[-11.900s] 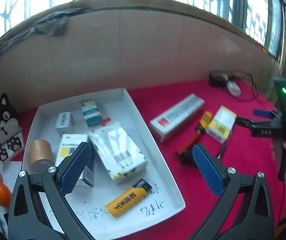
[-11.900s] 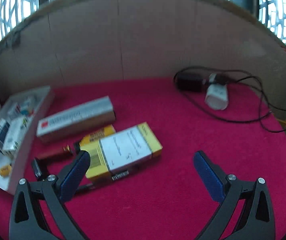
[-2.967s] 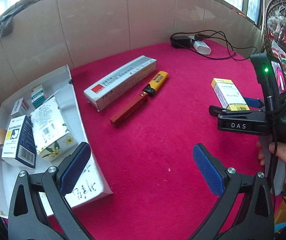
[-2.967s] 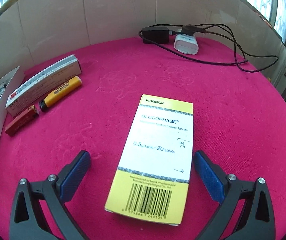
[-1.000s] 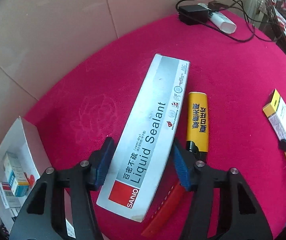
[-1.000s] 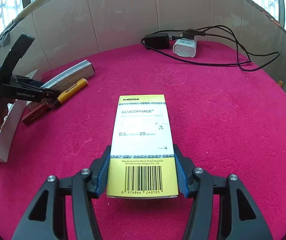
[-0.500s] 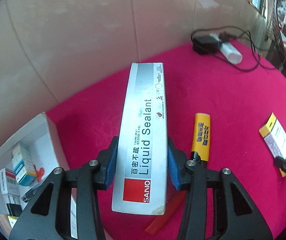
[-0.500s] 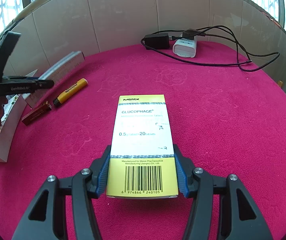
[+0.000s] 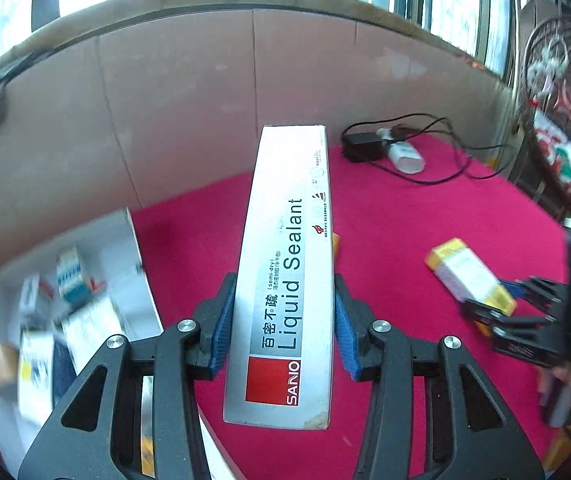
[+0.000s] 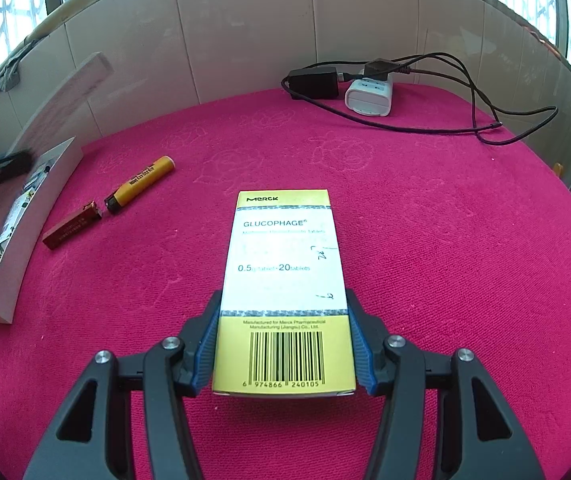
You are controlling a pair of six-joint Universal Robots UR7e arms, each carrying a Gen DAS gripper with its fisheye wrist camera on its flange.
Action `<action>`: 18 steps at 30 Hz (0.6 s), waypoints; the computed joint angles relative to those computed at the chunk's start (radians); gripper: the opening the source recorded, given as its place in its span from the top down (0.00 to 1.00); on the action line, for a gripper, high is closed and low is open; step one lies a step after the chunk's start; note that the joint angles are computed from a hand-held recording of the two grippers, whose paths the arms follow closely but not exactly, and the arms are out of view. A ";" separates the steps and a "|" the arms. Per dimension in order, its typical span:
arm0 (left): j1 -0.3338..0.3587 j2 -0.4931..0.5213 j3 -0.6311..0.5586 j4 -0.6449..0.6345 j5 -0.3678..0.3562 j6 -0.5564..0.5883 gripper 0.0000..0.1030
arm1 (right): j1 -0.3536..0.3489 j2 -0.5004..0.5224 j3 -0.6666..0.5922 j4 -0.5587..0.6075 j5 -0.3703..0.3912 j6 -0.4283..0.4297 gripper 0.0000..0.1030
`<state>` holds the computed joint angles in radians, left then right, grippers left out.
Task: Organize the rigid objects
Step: 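Carry both boxes over the white tray and open both tools to drop them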
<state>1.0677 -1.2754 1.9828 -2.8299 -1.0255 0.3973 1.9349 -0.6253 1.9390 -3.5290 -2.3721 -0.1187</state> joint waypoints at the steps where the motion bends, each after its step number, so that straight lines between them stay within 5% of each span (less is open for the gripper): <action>1: -0.005 -0.019 0.023 -0.002 -0.004 -0.011 0.57 | 0.000 0.000 0.001 -0.001 0.001 -0.001 0.46; 8: -0.046 -0.122 0.158 -0.077 0.005 -0.045 0.57 | 0.002 -0.003 0.006 -0.013 0.019 0.005 0.46; 18: -0.035 -0.176 0.189 -0.152 0.006 -0.043 0.57 | 0.068 -0.012 -0.015 -0.070 0.027 -0.038 0.46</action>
<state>1.0331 -1.4513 2.1718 -2.9815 -1.0194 0.3540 2.0027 -0.6372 1.9237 -3.5993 -2.3456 -0.1567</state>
